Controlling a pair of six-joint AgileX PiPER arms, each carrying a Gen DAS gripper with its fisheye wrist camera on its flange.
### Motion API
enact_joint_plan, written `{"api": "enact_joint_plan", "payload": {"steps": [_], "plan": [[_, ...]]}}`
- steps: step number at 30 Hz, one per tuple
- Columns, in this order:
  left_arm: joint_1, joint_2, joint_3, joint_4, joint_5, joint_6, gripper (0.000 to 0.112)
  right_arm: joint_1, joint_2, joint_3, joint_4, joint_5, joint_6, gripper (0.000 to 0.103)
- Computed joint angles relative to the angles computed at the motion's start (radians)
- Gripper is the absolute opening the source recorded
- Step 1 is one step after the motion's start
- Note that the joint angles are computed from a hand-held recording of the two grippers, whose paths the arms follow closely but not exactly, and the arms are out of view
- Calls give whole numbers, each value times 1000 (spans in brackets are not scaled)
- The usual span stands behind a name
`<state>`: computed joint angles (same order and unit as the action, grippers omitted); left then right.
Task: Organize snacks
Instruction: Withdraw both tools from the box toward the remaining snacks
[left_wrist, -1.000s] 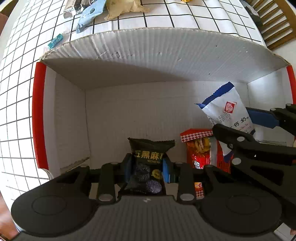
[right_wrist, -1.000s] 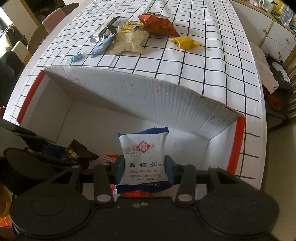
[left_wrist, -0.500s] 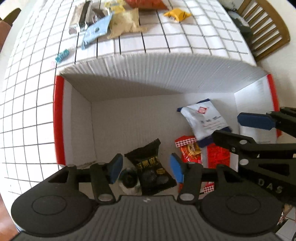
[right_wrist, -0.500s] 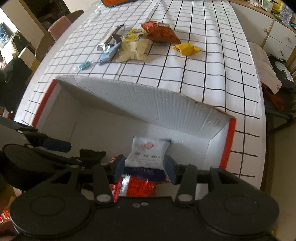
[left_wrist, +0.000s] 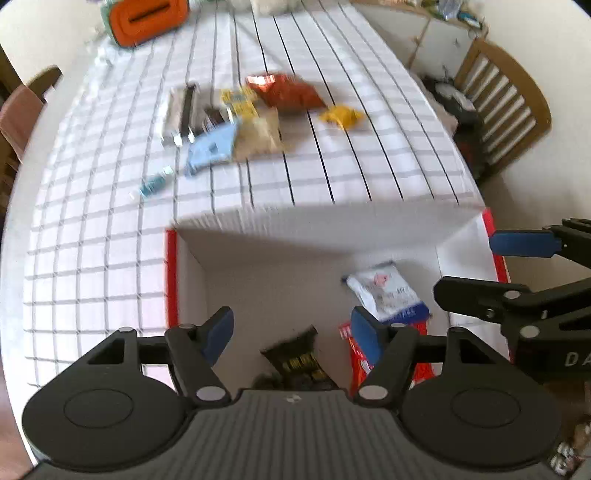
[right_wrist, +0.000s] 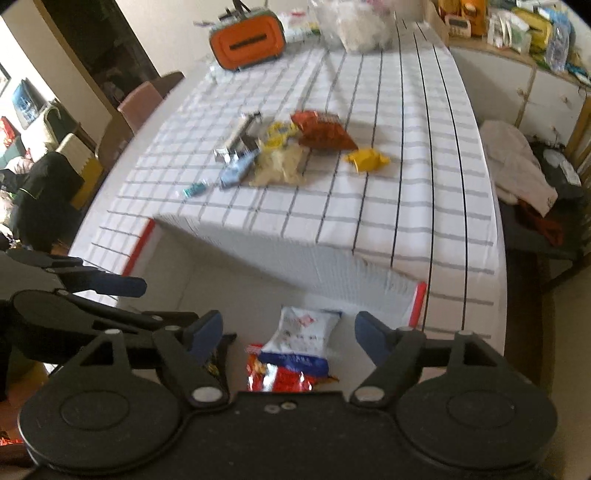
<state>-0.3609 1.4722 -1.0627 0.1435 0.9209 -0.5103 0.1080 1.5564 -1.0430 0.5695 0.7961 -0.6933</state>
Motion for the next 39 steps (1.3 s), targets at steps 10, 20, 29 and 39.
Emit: {"api": "enact_joint_plan", "payload": {"steps": [10,20,29,39], "plan": [[47,-101,4,149,-72,-21,82,-3,12,-109,29,0,17,87],[278,-77,-62,-32,-127,305,83,-15,191,-368,42,48,82,88],[435,59,-185,-94,-122,525,83,53,396,-668,-114,105,217,88],[545,279,-324,-249,-158,780,83,154,638,-966,-332,145,240,88]]}}
